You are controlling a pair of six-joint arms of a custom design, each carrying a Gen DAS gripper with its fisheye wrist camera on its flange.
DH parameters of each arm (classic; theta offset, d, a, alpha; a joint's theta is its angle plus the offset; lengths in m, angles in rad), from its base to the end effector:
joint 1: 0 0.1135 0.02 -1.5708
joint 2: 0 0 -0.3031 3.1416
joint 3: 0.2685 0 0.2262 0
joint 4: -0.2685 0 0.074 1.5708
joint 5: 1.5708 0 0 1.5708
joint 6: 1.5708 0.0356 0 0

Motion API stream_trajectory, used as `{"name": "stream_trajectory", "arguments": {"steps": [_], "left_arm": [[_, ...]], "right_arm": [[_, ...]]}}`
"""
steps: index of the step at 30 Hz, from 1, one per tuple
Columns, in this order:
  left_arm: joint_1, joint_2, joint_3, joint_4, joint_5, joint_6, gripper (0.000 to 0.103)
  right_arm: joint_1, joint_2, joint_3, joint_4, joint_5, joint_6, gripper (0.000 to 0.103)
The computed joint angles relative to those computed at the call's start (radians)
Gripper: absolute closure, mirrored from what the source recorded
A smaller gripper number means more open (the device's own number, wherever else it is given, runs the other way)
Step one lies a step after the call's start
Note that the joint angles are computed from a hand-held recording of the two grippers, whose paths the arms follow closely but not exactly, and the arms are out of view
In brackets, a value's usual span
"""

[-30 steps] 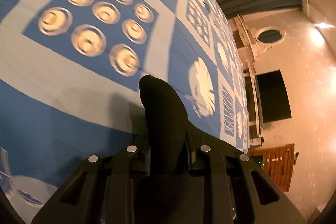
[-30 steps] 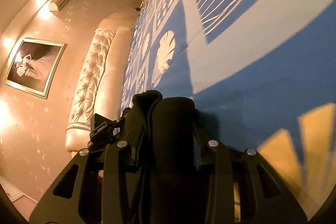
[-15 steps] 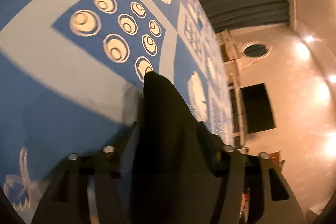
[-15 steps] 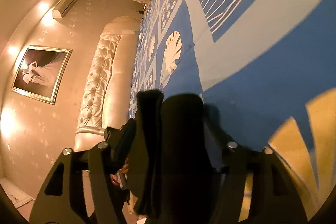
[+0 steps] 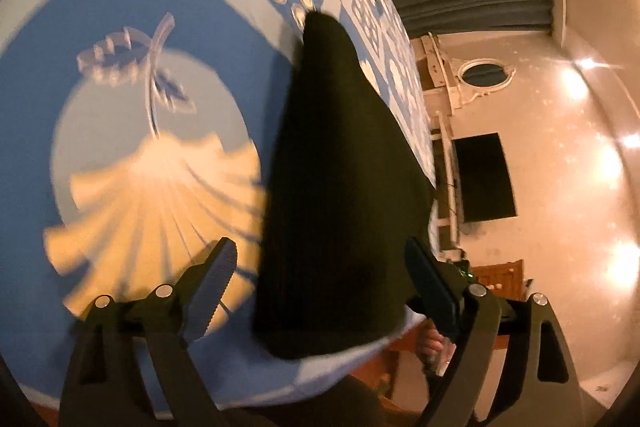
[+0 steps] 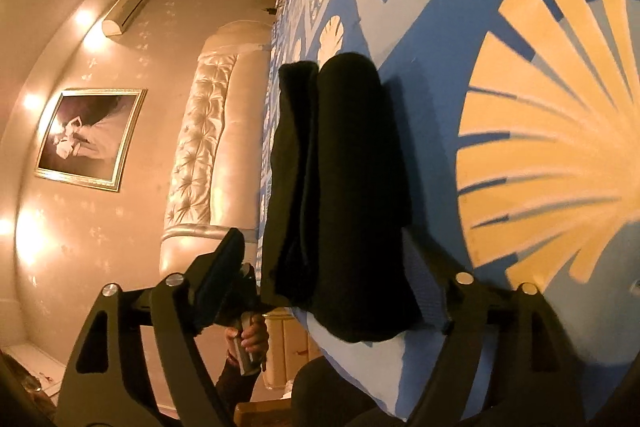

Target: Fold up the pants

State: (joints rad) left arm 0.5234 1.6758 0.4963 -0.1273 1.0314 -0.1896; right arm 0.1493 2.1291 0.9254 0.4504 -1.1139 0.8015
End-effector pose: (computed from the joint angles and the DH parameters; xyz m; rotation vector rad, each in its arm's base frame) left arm 0.2011 0.0808 0.1471 -0.6734 2.3298 -1.2985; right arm 0.3713 0.0882 0.1272 0.1513 2.4112 1.7539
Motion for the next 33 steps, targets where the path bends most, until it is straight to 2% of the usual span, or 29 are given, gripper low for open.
{"name": "stream_trajectory", "arguments": {"steps": [4,6,8,9,13,16,17,20,22,23,25,26,27,28,30,33], "left_arm": [[-0.069,-0.034,-0.049,0.077,-0.026,-0.061,0.018],[-0.087,-0.052,-0.076,0.127,-0.048,-0.092,0.018],[-0.078,-0.046,-0.091,0.151,-0.035,-0.112,0.018],[-0.064,-0.032,-0.085,0.141,-0.02,-0.096,0.018],[-0.07,-0.02,-0.082,0.149,-0.03,-0.089,0.018],[-0.107,-0.052,-0.099,0.186,-0.096,-0.133,0.017],[-0.125,-0.066,-0.105,0.207,-0.119,-0.157,0.017],[-0.154,-0.082,-0.125,0.258,-0.16,-0.171,0.015],[-0.164,-0.085,-0.133,0.281,-0.168,-0.175,0.015],[-0.163,-0.084,-0.134,0.285,-0.166,-0.178,0.015],[-0.156,-0.077,-0.128,0.278,-0.159,-0.175,0.015],[-0.138,-0.078,-0.134,0.262,-0.152,-0.151,0.015],[-0.138,-0.078,-0.13,0.255,-0.159,-0.148,0.019],[-0.14,-0.086,-0.127,0.24,-0.169,-0.145,0.03],[-0.124,-0.078,-0.118,0.207,-0.172,-0.109,0.037],[-0.069,-0.06,-0.116,0.18,-0.12,-0.086,0.049]], "right_arm": [[0.008,-0.031,-0.054,0.043,0.011,0.016,0.022],[0.016,-0.075,-0.056,-0.039,0.063,-0.047,0.022],[0.025,-0.118,-0.051,-0.14,0.131,-0.137,0.022],[0.027,-0.138,-0.067,-0.151,0.166,-0.156,0.022],[0.037,-0.149,-0.112,-0.1,0.195,-0.142,0.02],[0.064,-0.119,-0.101,-0.036,0.15,-0.065,0.01],[0.081,-0.117,-0.091,-0.028,0.164,-0.039,0.008],[0.117,-0.116,-0.043,-0.092,0.224,-0.041,0.006],[0.138,-0.12,-0.02,-0.155,0.258,-0.091,0.006],[0.149,-0.128,-0.012,-0.191,0.289,-0.118,0.009],[0.158,-0.127,0.002,-0.266,0.333,-0.16,0.054],[0.154,-0.12,-0.019,-0.217,0.308,-0.126,0.057],[0.142,-0.114,-0.049,-0.154,0.28,-0.091,0.065],[0.136,-0.109,-0.074,-0.106,0.259,-0.065,0.068],[0.134,-0.11,-0.111,-0.036,0.239,-0.021,0.07],[0.142,-0.131,-0.122,-0.027,0.244,-0.021,0.071]]}}
